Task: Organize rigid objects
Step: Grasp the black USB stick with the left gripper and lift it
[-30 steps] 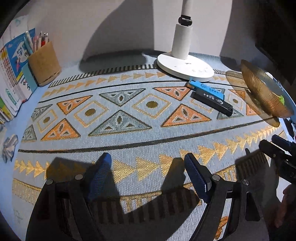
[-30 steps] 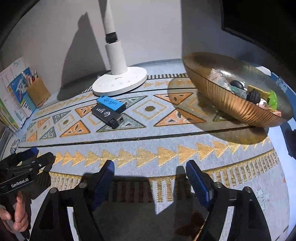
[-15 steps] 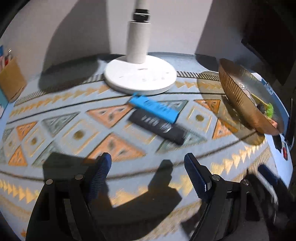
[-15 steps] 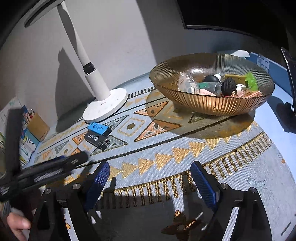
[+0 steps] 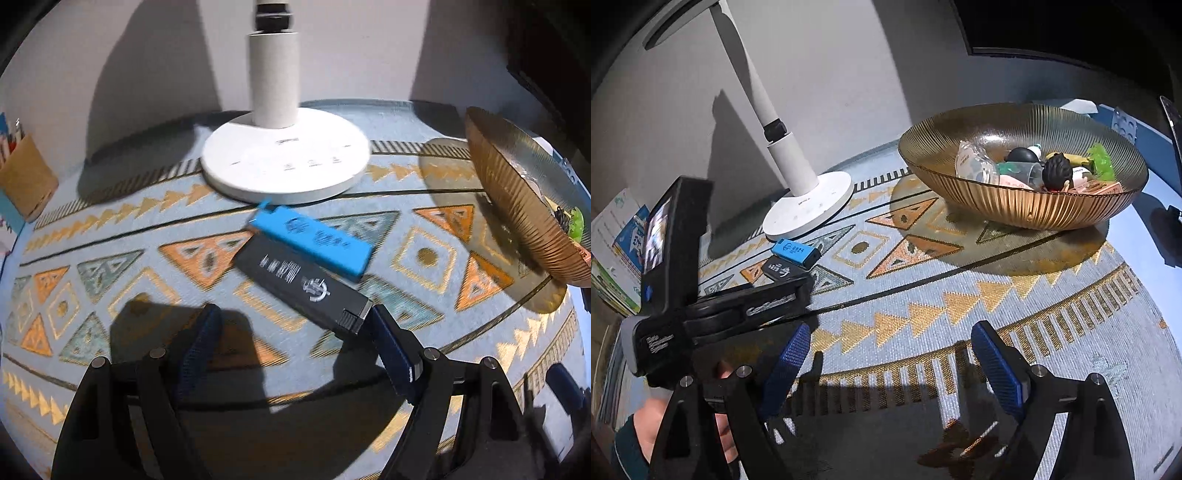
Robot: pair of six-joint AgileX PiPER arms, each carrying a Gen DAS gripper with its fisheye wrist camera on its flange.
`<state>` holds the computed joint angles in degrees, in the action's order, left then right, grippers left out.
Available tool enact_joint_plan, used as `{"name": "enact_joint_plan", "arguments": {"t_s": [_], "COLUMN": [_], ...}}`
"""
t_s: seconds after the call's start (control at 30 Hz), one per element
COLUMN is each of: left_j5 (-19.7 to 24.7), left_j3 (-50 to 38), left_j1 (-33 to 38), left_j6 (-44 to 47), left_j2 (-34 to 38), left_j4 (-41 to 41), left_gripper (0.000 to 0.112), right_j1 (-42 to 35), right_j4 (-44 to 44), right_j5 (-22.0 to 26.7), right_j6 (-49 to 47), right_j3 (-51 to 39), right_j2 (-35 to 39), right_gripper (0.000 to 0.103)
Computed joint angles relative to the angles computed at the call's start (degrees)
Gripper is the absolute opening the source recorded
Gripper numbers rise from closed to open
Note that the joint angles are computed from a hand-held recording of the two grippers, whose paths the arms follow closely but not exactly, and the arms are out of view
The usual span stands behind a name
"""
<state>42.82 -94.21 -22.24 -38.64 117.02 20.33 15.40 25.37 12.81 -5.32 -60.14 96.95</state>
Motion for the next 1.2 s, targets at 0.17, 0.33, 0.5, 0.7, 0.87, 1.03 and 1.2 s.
{"name": "enact_joint_plan", "arguments": {"t_s": [0.17,0.33,0.5,0.7,0.87,1.03,1.2], "left_j5": [-2.49,-6.10,-8.77,-5.49,-5.00,-5.25,-5.50], "left_j3": [7.36,13.15,12.46,1.56,-1.80,-1.86,-1.16], "left_j1": [4.12,8.82,11.06,9.79,9.76,10.00,11.63], "left_j6": [-0.36,3.55,16.67,23.92,22.24,22.03,26.00], "left_j2": [-4.62,-9.03,-8.97,-1.33,1.21,1.38,0.80], "left_j4": [0.09,-3.41,-16.52,-23.09,-20.27,-17.05,-20.39], "left_gripper": [0.080,0.080,0.080,0.079,0.071,0.051,0.045], "right_j1": [-0.42,-1.72,-1.05,1.10,1.29,2.76,5.42], "right_j4": [0.53,4.68,-1.05,-5.08,-3.89,-6.65,-11.12], "right_j5": [1.04,12.57,26.02,29.77,33.66,36.54,38.15], "right_j6": [-0.23,-7.78,-8.53,-16.57,-20.67,-20.24,-18.89], "right_j3": [-0.86,-9.31,-28.35,-43.59,-53.30,-61.90,-67.46], "right_j2": [0.85,6.11,15.43,25.14,31.50,36.71,40.18], "right_gripper": [0.088,0.088,0.088,0.069,0.068,0.060,0.038]}}
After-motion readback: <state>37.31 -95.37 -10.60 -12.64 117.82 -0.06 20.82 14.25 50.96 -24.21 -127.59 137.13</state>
